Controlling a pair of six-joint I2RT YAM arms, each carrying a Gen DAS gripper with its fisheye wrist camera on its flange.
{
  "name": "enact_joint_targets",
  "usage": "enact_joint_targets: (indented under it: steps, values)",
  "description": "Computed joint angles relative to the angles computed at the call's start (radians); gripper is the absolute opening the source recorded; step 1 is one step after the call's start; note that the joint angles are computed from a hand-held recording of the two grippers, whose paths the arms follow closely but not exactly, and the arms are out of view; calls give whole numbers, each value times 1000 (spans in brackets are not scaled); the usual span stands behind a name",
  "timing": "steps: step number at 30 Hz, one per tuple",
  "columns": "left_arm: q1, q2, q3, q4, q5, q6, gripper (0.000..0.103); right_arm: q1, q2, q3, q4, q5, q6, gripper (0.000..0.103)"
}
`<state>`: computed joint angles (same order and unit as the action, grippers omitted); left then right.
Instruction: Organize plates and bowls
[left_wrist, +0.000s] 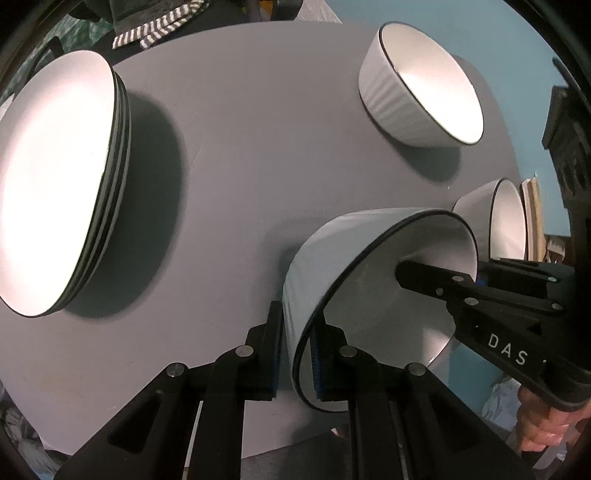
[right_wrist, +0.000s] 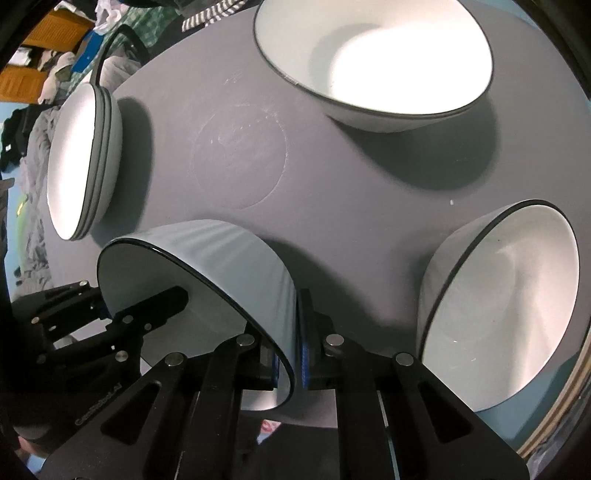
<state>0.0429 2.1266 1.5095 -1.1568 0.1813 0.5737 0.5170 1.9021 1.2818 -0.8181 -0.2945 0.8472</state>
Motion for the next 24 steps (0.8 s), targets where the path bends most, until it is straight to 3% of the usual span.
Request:
enact_joint_targets:
  steps: [6,18,24]
  values:
    - [-10,10,59,-32,11,-15,13,-6,-37,-49,43,-15,42,8]
    - [-68,22,208,-97,72,-54,13,-109,-132,3,-87,11,-5,8]
    - [-117,85,396,-178,112,-78,13,-146,-166,25,-132,57,-14,8]
